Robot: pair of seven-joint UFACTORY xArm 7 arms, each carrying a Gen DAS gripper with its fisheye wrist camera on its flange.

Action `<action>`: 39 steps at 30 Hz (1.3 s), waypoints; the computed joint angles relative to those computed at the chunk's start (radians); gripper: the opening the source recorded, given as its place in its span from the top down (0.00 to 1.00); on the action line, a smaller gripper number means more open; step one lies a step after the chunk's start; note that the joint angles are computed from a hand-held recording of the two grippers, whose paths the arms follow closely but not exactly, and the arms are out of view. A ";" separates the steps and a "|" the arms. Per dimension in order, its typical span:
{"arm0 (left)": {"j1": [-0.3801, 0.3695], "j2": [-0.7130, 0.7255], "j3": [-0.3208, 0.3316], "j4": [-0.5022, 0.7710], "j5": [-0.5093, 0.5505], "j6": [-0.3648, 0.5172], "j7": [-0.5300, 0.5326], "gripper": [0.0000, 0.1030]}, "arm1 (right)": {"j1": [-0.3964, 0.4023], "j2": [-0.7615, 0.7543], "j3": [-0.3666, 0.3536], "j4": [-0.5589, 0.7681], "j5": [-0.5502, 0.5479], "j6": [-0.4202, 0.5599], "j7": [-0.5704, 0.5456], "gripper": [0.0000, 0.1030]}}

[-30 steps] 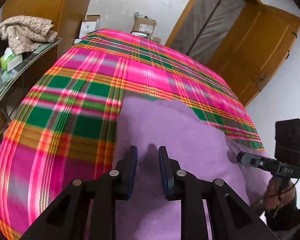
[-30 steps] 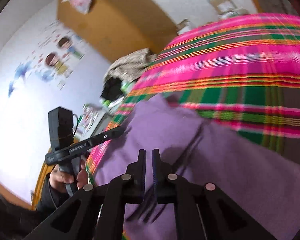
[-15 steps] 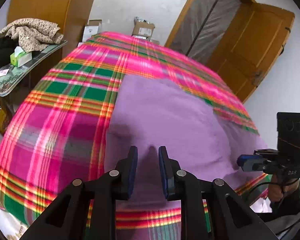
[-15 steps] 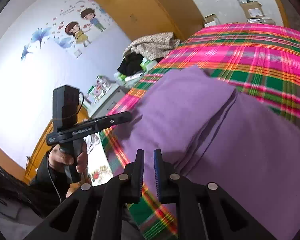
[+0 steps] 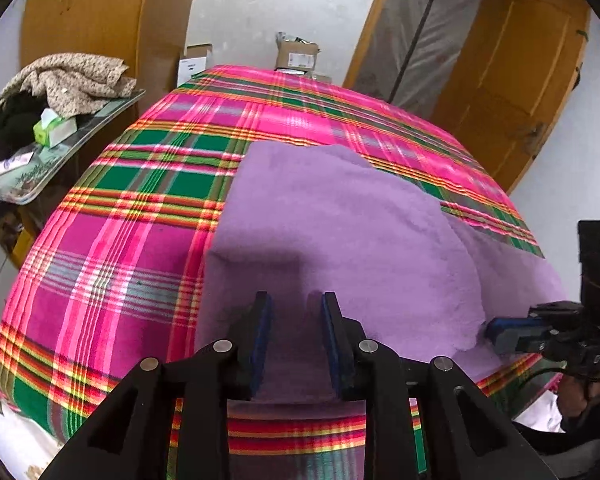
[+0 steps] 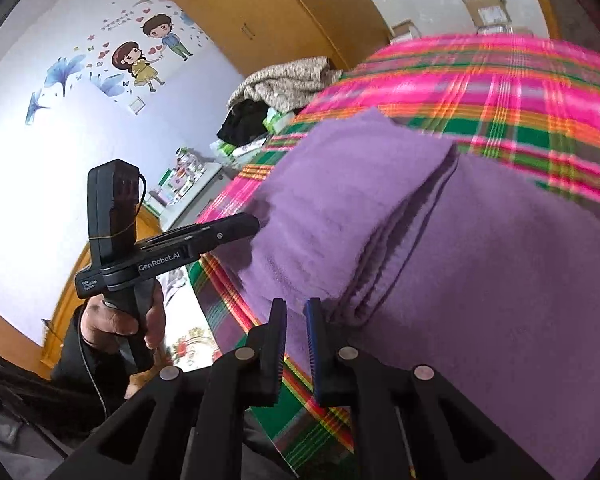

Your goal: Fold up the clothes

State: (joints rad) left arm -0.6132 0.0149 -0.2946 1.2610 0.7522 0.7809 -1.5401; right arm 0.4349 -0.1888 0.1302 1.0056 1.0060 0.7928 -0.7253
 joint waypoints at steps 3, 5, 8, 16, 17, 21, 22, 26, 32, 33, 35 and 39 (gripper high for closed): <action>-0.005 0.021 0.001 0.030 0.007 0.004 0.015 0.74 | -0.001 -0.053 -0.005 -0.039 0.017 -0.060 -0.018 0.86; -0.012 0.037 0.005 0.051 0.012 0.004 0.022 0.74 | 0.006 -0.090 -0.014 -0.070 0.043 -0.111 -0.044 0.86; -0.026 0.060 0.013 0.082 0.022 0.001 0.033 0.74 | 0.021 -0.139 -0.028 -0.112 0.079 -0.195 -0.078 0.80; -0.070 0.133 0.047 0.169 0.039 0.003 0.054 0.74 | 0.037 -0.201 -0.060 -0.180 0.035 -0.356 0.028 0.73; -0.076 0.143 0.052 0.182 0.042 0.005 0.057 0.74 | 0.037 -0.203 -0.065 -0.187 0.020 -0.365 0.050 0.73; -0.104 0.181 0.076 0.232 0.063 0.017 0.063 0.74 | 0.022 -0.225 -0.082 -0.223 -0.057 -0.395 0.153 0.73; -0.111 0.190 0.082 0.245 0.071 0.023 0.066 0.74 | 0.015 -0.234 -0.085 -0.233 -0.081 -0.402 0.184 0.73; -0.134 0.228 0.105 0.300 0.090 0.038 0.081 0.74 | -0.009 -0.270 -0.083 -0.275 -0.190 -0.439 0.303 0.73; -0.160 0.275 0.140 0.352 0.111 0.023 0.087 0.74 | -0.157 -0.371 0.012 -0.389 -0.449 -0.506 0.545 0.73; -0.163 0.283 0.144 0.361 0.110 0.024 0.093 0.74 | -0.187 -0.390 0.027 -0.406 -0.486 -0.510 0.582 0.73; -0.166 0.291 0.152 0.374 0.103 0.026 0.109 0.74 | -0.240 -0.422 0.047 -0.436 -0.547 -0.515 0.645 0.73; -0.181 0.284 0.170 0.383 0.134 0.062 0.109 0.74 | -0.304 -0.452 0.041 -0.480 -0.626 -0.531 0.732 0.73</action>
